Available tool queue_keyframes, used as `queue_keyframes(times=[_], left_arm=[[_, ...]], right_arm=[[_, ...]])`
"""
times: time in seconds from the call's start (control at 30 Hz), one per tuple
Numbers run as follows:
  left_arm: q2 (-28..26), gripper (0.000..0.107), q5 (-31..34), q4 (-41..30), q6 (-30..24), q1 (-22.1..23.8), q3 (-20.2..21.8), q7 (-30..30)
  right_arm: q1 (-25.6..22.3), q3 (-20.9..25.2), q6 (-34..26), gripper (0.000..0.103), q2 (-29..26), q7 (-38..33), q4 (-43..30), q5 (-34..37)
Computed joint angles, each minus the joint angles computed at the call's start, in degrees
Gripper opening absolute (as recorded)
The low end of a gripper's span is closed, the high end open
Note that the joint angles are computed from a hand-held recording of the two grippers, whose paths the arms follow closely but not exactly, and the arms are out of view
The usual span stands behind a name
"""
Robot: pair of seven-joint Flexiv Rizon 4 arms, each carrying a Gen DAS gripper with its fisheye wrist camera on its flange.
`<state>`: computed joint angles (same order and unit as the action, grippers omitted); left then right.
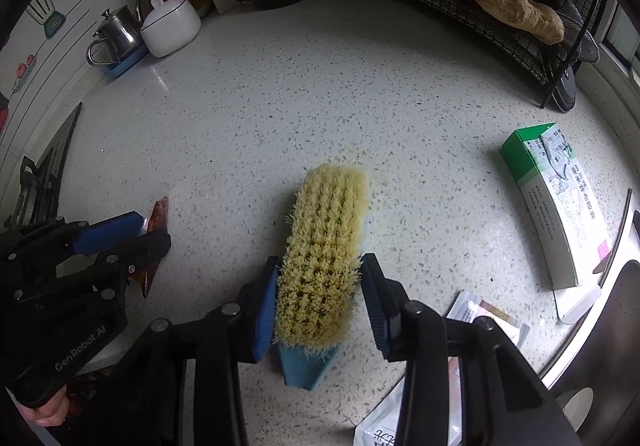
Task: Collect trash
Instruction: 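Grasp the yellow scrub brush with the right tool while the left tool holds the packet, then lower the held packet and brush down toward the red bin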
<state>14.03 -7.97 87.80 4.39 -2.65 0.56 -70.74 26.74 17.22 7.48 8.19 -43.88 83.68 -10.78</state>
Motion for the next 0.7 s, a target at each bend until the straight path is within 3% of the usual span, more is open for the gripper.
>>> queue_keyframes(times=[0.3, 0.7], left_arm=[[5.8, 0.025, -1.4, 1.7, -1.9, 1.0, 2.3, -1.0], [18.9, 0.025, -0.4, 5.9, -8.3, 3.9, 7.2, 2.4]], right_arm=[[2.5, 2.5, 0.4, 0.037, 1.0, 2.1, -1.3, -2.4], [6.8, 8.0, -0.6, 0.037, 5.0, 6.3, 0.4, -4.1]])
